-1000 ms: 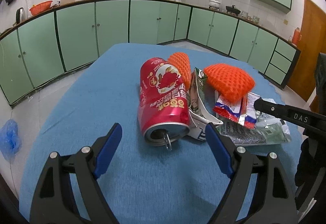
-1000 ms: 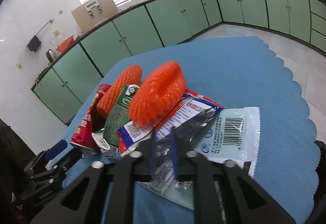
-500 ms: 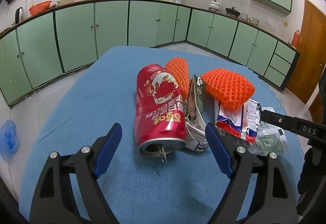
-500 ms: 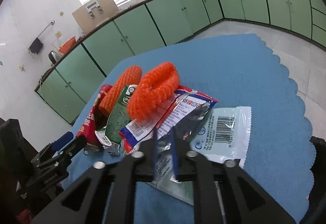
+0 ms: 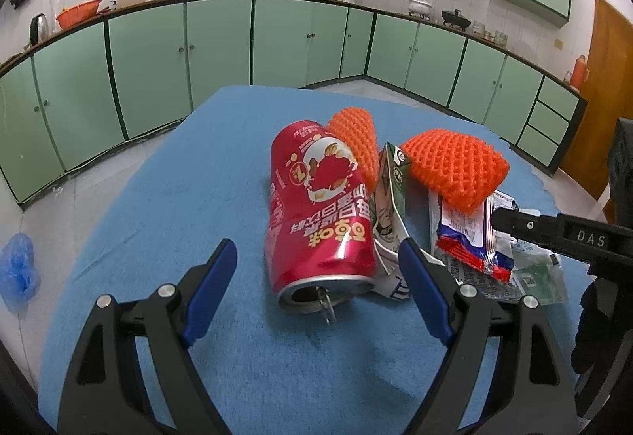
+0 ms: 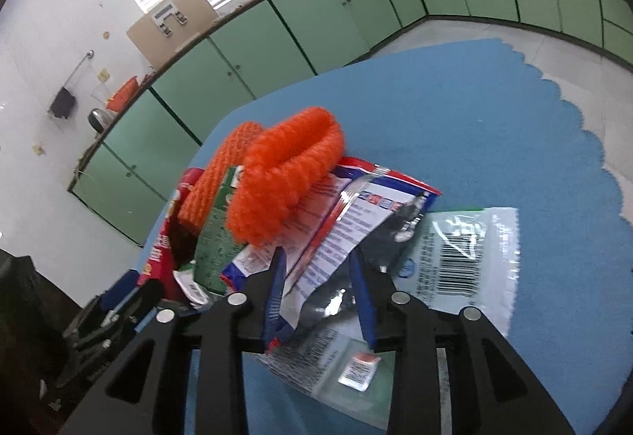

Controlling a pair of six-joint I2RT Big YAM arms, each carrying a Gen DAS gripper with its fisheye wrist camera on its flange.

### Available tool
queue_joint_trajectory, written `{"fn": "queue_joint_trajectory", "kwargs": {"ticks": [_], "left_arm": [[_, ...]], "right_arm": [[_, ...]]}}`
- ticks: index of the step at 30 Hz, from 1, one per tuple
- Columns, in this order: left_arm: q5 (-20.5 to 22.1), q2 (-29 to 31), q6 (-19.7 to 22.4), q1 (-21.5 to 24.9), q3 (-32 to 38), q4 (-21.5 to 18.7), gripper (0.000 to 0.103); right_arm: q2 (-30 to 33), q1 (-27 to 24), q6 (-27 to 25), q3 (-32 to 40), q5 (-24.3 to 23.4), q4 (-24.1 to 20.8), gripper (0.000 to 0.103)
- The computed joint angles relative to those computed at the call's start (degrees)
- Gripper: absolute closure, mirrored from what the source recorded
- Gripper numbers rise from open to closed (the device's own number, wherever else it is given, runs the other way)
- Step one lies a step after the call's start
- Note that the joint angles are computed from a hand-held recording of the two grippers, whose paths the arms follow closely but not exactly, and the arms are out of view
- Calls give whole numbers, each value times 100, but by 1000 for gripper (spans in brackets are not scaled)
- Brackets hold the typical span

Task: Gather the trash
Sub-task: 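Grasp the red can with the left gripper while the right gripper holds the snack bag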

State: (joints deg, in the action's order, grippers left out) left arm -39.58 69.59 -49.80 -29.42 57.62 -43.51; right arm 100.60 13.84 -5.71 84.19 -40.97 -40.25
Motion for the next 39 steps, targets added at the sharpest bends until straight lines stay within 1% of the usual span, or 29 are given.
{"fn": "queue_joint_trajectory", "kwargs": {"ticks": [2, 3, 4, 5, 7, 9, 12, 14, 21, 24, 26, 28, 29, 30, 32, 33, 36, 37, 39], "left_arm": [[27, -8, -5, 25, -18, 4, 22], [43, -7, -10, 37, -22, 7, 22], [51, -5, -22, 42, -29, 9, 22], [52, -4, -28, 43, -32, 11, 22], [51, -12, -12, 55, -37, 23, 22], [60, -34, 25, 81, -46, 51, 22], [93, -42, 68, 113, -43, 119, 22], [190, -13, 143, 180, -27, 170, 22], [375, 186, 315, 453, 132, 253, 22], [453, 396, 305, 598, 334, 48, 23], [508, 467, 278, 683, 385, 6, 26], [715, 550, 263, 815, 439, -18, 36], [815, 579, 244, 877, 451, -14, 39], [884, 593, 220, 912, 454, -13, 44], [949, 599, 222, 975, 462, 45, 47], [955, 585, 275, 1002, 451, 79, 50], [720, 586, 339, 894, 477, 83, 61], [641, 569, 351, 851, 484, 59, 64], [625, 494, 320, 833, 425, 93, 66]], "right_arm": [[48, 2, 3, 58, -163, -38, 74], [66, 20, -44, 86, -187, -66, 79], [71, 28, -76, 93, -186, -68, 84], [64, 36, -122, 83, -186, -46, 86], [45, 44, -165, 66, -185, -13, 97], [-25, 29, -180, -11, -118, 105, 101], [-151, -24, -248, -115, 14, 226, 102], [-193, -41, -287, -130, 73, 233, 102], [-221, -143, -303, -179, 37, 152, 103], [-215, -181, -322, -197, -11, 122, 102], [-221, -180, -323, -195, -26, 124, 102], [-226, -183, -306, -191, -35, 126, 102], [-210, -183, -298, -160, -33, 114, 102], [-210, -193, -289, -162, -31, 117, 102], [-205, -221, -296, -160, -44, 112, 102], [-201, -241, -306, -160, -59, 103, 102], [-228, -252, -336, -182, -76, 110, 102], [-250, -232, -333, -199, -51, 134, 102], [-295, -226, -389, -242, -38, 158, 102]]}}
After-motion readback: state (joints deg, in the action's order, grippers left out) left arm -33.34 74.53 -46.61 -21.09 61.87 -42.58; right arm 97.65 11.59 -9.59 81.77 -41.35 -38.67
